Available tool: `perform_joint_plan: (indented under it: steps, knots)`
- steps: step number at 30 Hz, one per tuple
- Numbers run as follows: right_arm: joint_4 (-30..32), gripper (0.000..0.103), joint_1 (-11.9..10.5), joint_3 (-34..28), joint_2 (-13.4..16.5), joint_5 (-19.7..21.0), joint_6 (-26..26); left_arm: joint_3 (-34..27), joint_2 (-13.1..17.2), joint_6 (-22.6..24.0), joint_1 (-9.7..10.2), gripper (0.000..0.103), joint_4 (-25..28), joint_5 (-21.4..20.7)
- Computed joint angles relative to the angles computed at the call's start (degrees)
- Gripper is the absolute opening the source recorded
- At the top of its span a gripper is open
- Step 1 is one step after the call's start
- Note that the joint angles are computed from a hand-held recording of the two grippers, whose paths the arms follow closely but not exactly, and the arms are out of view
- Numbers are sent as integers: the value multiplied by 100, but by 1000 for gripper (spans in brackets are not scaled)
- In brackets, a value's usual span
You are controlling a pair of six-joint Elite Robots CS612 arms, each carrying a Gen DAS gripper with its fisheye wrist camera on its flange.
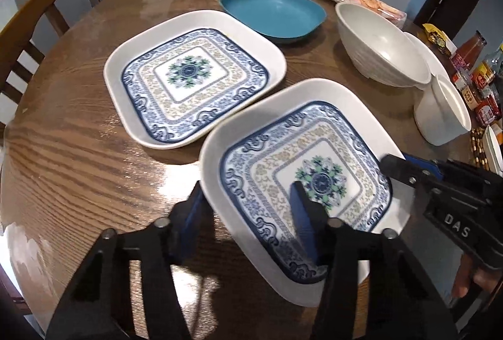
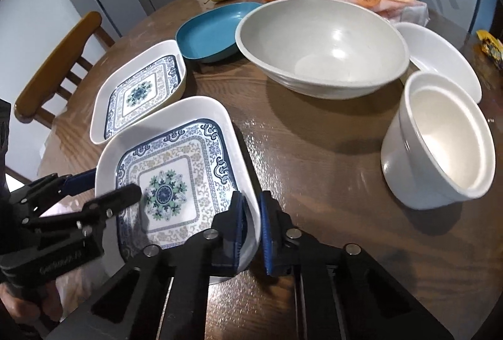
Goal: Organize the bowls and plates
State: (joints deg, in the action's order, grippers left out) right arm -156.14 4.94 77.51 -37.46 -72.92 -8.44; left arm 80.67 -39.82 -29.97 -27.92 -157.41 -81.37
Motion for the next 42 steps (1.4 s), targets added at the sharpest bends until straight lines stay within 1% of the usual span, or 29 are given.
perform_joint_plan:
  steps: [2,3,5,9,13,16,20,23,25,27,28,29,31,33,36,38,42]
  knots:
    - [7,11,-13,65,-39,79,34,64,-32,-41,23,37,-35,-24]
    - [7,10,-17,97,-59,122,58,89,-51,-66,30,37,-34,-37]
    - [23,9,-23,197,-129,287,101,174,-104,-110,44,37,-70,-44]
    - [-48,9,61,417,-289,302,-106,468,-303,-86,28,37,-227,229]
    - [137,9,136,578,-404,530,-304,690,-459,-35,58,37,-281,373]
    - [325,9,198,640,-446,623,-436,854,-550,2,69,38,-271,452]
    - [543,9,265,667,-430,639,-522,927,-558,-68,79,38,-168,462]
    - [464,9,300,700,-408,590,-404,934,-531,-60,86,39,-143,469]
    - [369,9,315,714,-406,534,-282,947,-520,-78,102,44,-232,440]
    - [226,9,306,752,-426,517,-183,972,-542,-53,97,58,-328,517]
    - [123,10,293,787,-450,505,-131,998,-564,-44,87,74,-385,593]
    - [39,12,281,814,-472,489,-96,1042,-599,-12,76,85,-475,701]
    - [-139,15,239,875,-526,462,-11,1133,-661,29,59,89,-627,842]
    - [-285,20,191,931,-580,439,89,1173,-708,32,60,89,-700,892]
    - [-611,32,104,1030,-671,446,277,1215,-759,18,57,93,-813,912]
    - [-860,43,59,1111,-738,431,328,1222,-779,16,39,101,-883,972]
    - [-1279,50,-36,1240,-866,529,408,1219,-838,107,-9,102,-1070,1058]
